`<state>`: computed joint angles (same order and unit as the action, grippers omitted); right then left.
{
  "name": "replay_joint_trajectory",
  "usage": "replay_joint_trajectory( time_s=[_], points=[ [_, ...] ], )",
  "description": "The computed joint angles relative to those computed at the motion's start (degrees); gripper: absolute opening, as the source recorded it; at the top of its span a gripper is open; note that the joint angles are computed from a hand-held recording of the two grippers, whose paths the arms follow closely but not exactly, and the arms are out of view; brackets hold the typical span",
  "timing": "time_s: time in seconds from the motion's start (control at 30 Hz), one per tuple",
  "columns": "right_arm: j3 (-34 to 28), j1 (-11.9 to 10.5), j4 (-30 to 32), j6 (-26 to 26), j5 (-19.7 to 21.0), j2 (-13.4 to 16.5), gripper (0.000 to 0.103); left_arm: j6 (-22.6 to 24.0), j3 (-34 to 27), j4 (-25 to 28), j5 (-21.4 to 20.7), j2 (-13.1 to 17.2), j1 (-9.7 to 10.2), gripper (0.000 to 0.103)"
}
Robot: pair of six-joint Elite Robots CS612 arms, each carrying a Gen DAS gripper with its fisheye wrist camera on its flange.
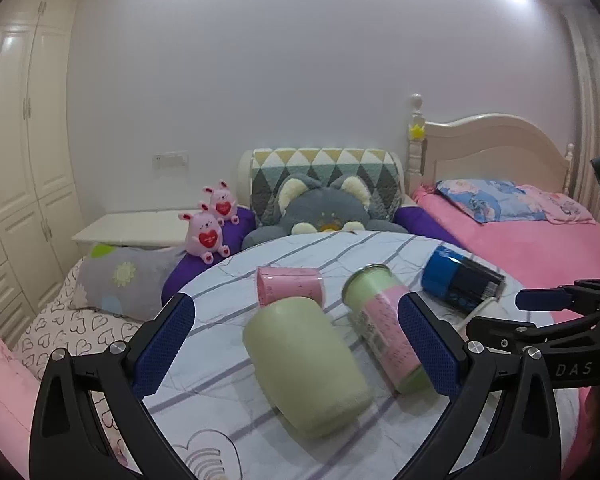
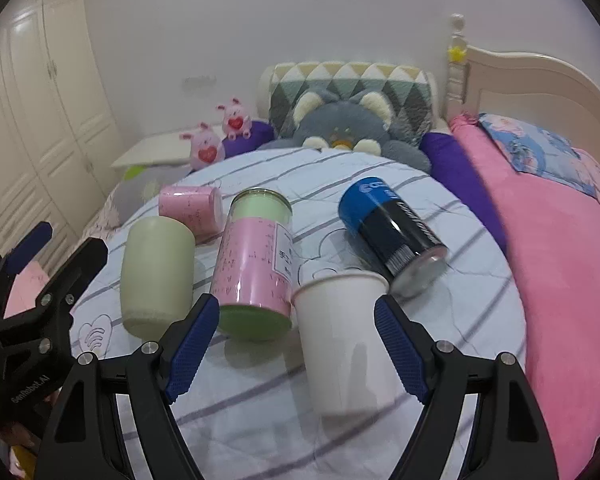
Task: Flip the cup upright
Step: 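Move the right gripper down onto the lying pink cookie canister and close it, then lift the pink cookie canister with the right gripper and swing it toward the left tool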
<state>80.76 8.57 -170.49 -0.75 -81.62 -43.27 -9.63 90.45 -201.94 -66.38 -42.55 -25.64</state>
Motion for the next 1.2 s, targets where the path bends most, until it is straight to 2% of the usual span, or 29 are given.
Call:
replay_joint_trajectory(
  time_s=[0.2,0.3,0.43,0.7,0.97,1.07,1.2],
  points=[
    [-5.93,0.04,7.04,-2.89,2.63,2.43,0.081,-2.36,-2.34,4.98,-1.47,0.64,1.46,0.103],
    [-8.6,0.35,9.98,-4.24,2.27,3.72,0.081,-3.33,-3.46,8.12,-2.68,0.92,2.09,0.103],
    [-11.98,0.52,15.65,-4.57,3.59,5.4,0.081,-2.89,-4.45,10.09,-1.37,1.4,2.07,0.103],
    [-17.01,0.63,24.41,-6.68,7.34,7.8,0.081,-3.24,-4.99,12.1,-2.19,1.64,2.52,0.102],
    [-23.53,1.04,34.34,-8.87,7.44,10.93,0.081,-3.71,-5.03,12.13,-2.01,1.58,2.74,0.102],
    [-23.87,0.74,34.95,-8.45,9.16,11.1,0.077,-3.67,-5.16,12.31,-1.98,1.61,2.74,0.102],
    [-23.04,0.64,33.64,-7.25,8.46,10.53,0.077,-3.33,-4.76,11.39,-1.98,1.39,2.7,0.102]
  ],
)
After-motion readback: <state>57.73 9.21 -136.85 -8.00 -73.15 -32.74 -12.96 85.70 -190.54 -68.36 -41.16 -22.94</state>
